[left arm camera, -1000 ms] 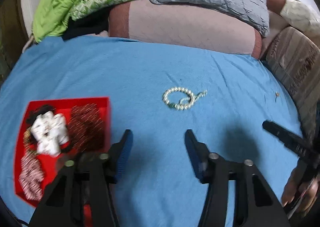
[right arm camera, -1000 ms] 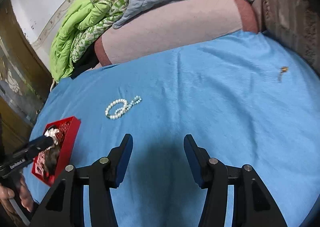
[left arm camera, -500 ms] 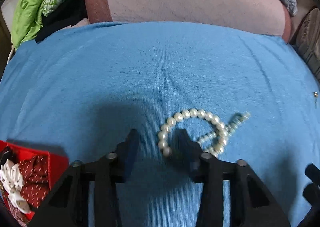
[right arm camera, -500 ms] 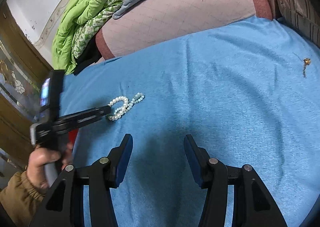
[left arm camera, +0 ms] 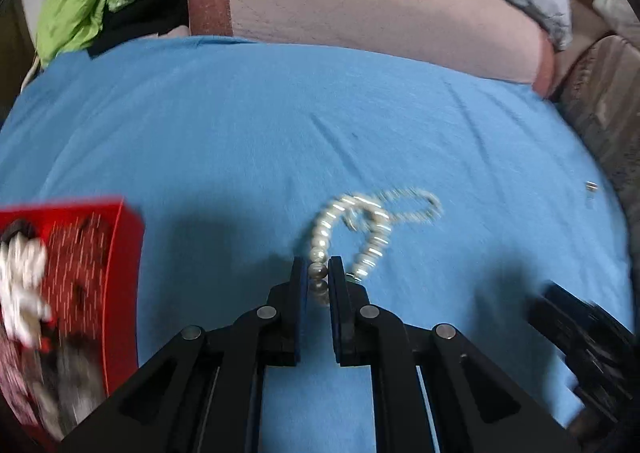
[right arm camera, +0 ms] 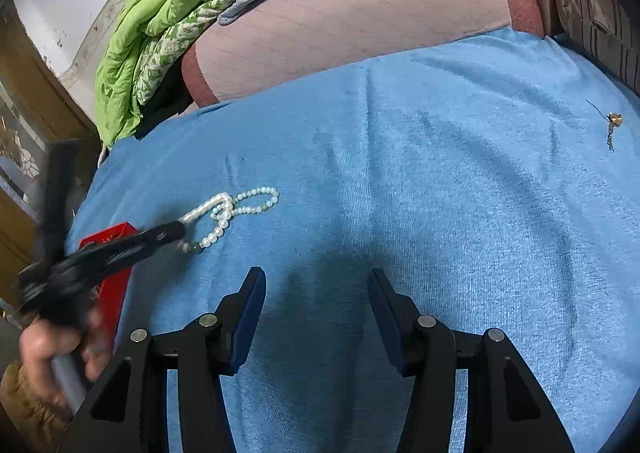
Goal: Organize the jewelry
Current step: 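Grasp the pearl bracelet with left tool while right tool grasps the other bracelet, then lift the pearl bracelet with left tool while right tool holds its bracelet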
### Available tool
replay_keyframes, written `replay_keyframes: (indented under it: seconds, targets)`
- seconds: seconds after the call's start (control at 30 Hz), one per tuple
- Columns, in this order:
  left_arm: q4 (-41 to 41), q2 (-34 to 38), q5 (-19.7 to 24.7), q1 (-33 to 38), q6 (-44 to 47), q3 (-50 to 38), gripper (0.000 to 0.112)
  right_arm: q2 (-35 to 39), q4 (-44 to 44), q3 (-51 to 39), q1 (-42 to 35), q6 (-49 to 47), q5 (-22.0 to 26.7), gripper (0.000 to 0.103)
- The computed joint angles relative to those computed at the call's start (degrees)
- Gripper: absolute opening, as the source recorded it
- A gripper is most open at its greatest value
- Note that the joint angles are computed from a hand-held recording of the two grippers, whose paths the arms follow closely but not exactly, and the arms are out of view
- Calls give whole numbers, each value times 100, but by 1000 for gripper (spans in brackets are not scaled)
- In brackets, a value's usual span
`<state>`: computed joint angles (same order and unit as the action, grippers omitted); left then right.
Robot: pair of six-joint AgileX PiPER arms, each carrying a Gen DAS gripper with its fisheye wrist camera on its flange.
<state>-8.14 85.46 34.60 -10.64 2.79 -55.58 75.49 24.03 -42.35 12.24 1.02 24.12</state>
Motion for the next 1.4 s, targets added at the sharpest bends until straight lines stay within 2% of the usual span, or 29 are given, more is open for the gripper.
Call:
replay_keyframes:
  seconds: [0.1, 0.17, 0.23, 0.4, 0.53, 0.6, 0.7, 0.83, 0.87, 0.9, 0.97, 1.0, 1.1, 1.17, 1.3, 1.4]
  targets:
    - [-923, -689, 230, 282, 823, 659, 10, 46, -9, 64, 130, 16, -54, 58]
    - [-1205, -1012, 268, 418, 1131, 1054, 10, 109, -110, 63, 258, 119, -99, 57]
    - [-1317, -1265, 172, 492, 1396, 1435, 10, 209, -800, -20, 451, 796, -104, 57]
    - [-1951, -1319, 12, 831, 2328, 1784, 10, 641, -1075, -539, 511, 985, 0, 57]
    - [-2502, -1113, 28, 1148, 3057, 1760, 10, 1431, -893, -1397, 422, 884, 128, 57]
    - [-2757, -1069, 18, 1259, 3356, 1810, 11, 1807, -1211, -1846, 481, 1162, 245, 57]
    - [-2762, -1159, -188, 1117, 3335, 1946, 11, 2437, -1819, -2593, 636, 1563, 577, 57]
    - [-2543, -1323, -477, 903, 3105, 2125, 11, 2856, -3386, -3108, 1163, 2700, 928, 56]
    - [-2461, -1351, -528, 853, 2983, 2145, 11, 2873, -3675, -3125, 1279, 2910, 977, 44]
    - [-2381, -1390, -528, 823, 2863, 2154, 11, 2857, -3818, -3089, 1352, 2987, 947, 29]
    - [-2286, -1499, -382, 786, 2701, 2147, 11, 2797, -4031, -2985, 1498, 3119, 915, 11]
    - [-2297, -1609, -248, 790, 2682, 2173, 10, 2748, -4102, -2930, 1549, 3179, 927, 7]
    - [-2062, -2133, -15, 625, 2347, 2335, 10, 2443, -3822, -2595, 1547, 3005, 826, 7]
    - [-1890, -2412, 140, 462, 2108, 2396, 10, 1995, -4008, -2136, 1612, 3249, 731, 7]
    - [-1547, -3010, 512, 140, 1539, 2417, 10, 906, -4351, -1257, 1784, 3810, 717, 7]
    - [-1188, -3453, 738, -142, 1009, 2381, 10, 1, -4535, -715, 1994, 4206, 909, 7]
